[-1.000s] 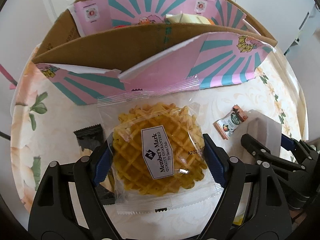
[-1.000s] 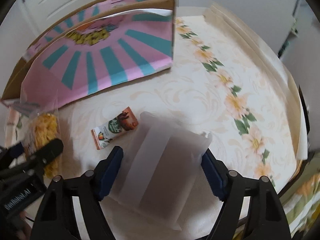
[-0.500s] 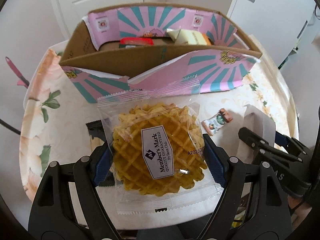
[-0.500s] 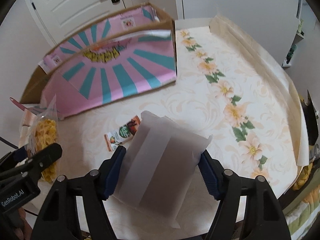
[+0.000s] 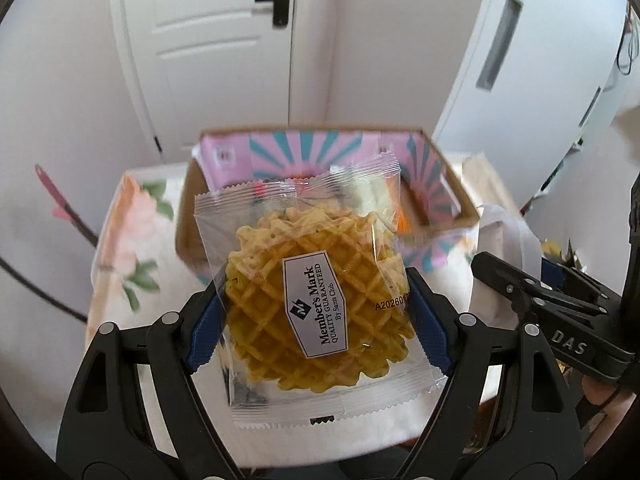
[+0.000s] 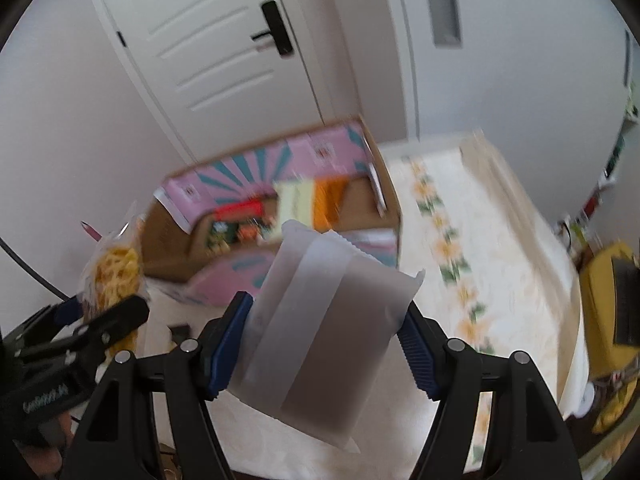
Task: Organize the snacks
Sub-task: 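Lift the waffle and the white pouch and carry both over the box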
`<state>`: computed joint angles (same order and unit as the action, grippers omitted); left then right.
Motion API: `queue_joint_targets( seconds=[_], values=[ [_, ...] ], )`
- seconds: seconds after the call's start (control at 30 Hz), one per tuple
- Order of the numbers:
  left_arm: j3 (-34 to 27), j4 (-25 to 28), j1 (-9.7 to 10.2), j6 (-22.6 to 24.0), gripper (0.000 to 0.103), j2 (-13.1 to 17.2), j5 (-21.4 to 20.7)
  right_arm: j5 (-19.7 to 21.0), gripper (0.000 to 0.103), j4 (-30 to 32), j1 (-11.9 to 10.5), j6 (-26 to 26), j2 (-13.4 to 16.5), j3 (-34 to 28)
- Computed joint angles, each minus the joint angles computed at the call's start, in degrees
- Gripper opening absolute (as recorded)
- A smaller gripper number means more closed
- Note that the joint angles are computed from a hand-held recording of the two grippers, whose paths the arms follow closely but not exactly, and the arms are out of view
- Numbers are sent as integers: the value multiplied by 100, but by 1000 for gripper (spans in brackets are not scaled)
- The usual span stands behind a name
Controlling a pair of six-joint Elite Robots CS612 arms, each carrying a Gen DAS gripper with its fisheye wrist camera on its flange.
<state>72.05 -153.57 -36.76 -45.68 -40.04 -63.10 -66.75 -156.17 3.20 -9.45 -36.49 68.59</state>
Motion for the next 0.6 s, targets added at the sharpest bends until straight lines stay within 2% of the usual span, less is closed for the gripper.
queue_joint_targets(
  seconds=[0.27, 0.6],
  values=[
    [-406, 61, 293, 408, 80, 120, -91, 301, 66, 14, 96, 142, 229, -694],
    [-1384, 907, 724, 801, 80, 684, -884, 162, 66, 550, 230, 394, 724, -1773]
  ],
)
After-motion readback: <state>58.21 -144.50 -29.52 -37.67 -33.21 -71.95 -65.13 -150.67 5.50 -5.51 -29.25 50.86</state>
